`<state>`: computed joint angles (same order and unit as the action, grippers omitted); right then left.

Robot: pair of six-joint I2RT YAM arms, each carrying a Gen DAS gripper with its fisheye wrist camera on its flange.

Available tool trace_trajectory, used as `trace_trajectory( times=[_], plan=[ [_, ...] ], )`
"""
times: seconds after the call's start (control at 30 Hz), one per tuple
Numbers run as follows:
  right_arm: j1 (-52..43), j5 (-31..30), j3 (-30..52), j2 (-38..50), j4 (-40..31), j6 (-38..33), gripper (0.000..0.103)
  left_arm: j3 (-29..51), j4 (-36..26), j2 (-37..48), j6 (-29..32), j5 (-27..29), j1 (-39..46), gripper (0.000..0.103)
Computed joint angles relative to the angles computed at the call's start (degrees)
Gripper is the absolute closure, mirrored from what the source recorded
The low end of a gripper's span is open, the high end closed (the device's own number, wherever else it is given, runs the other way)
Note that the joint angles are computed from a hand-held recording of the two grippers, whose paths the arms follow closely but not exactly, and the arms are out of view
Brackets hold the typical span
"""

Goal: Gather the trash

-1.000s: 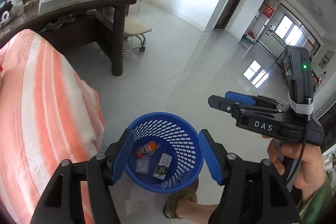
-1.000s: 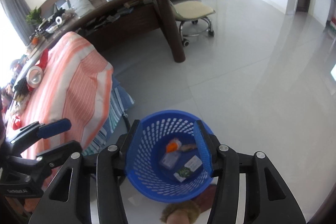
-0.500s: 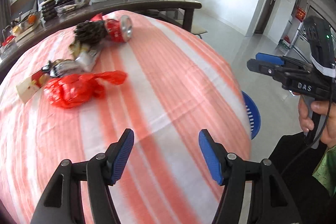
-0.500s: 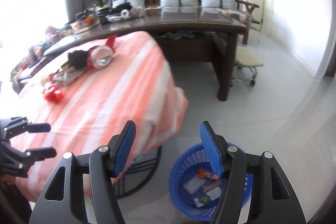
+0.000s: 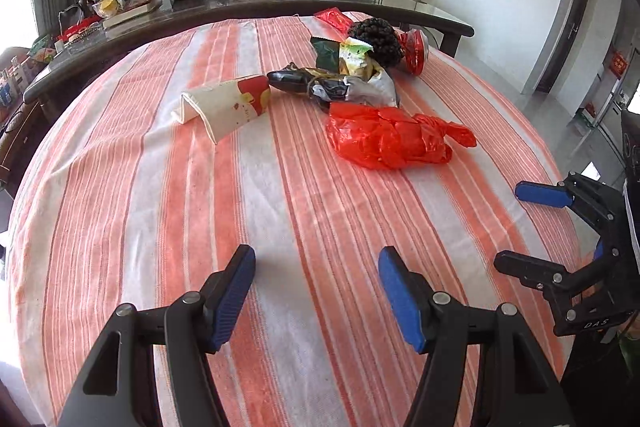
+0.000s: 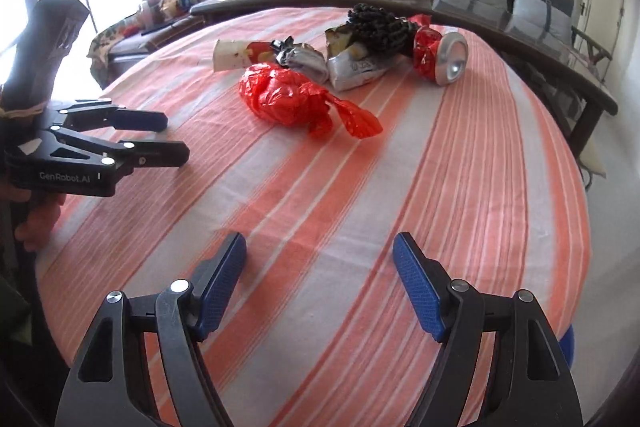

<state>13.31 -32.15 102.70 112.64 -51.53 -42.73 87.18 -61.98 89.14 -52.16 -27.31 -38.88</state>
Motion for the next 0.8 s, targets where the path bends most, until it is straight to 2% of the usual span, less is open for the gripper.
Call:
trace_trajectory(
  times=[0.17, 0.33, 0.47, 0.6, 0.8],
  plan=[
    [1.2, 1.5, -3.4, -1.6, 3.7, 2.2, 0.012, -1.0, -1.2, -3.0, 6.4, 1.5, 5.4, 0.037],
    [1.1, 1.7, -4.5, -2.5, 4.3, 2.7, 0.011, 0.8, 2.4, -6.2, 19.3, 6.3, 15.6, 0.037],
    [1.4, 1.9, -5.1, -2.8, 5.0, 3.2, 0.011, 6.2, 3.0, -2.8, 28.7, 14.4, 23.0, 0.037],
    [1.5, 2.2, -5.4, -3.0, 5.4, 3.6, 0.010, 10.0, 2.3, 2.5, 34.9, 18.1, 26.2, 0.037],
    [1.7, 2.4, -5.0, -2.6, 5.4, 3.8, 0.010, 11.5, 1.6, 7.7, 40.7, 16.8, 26.9, 0.037]
  ],
)
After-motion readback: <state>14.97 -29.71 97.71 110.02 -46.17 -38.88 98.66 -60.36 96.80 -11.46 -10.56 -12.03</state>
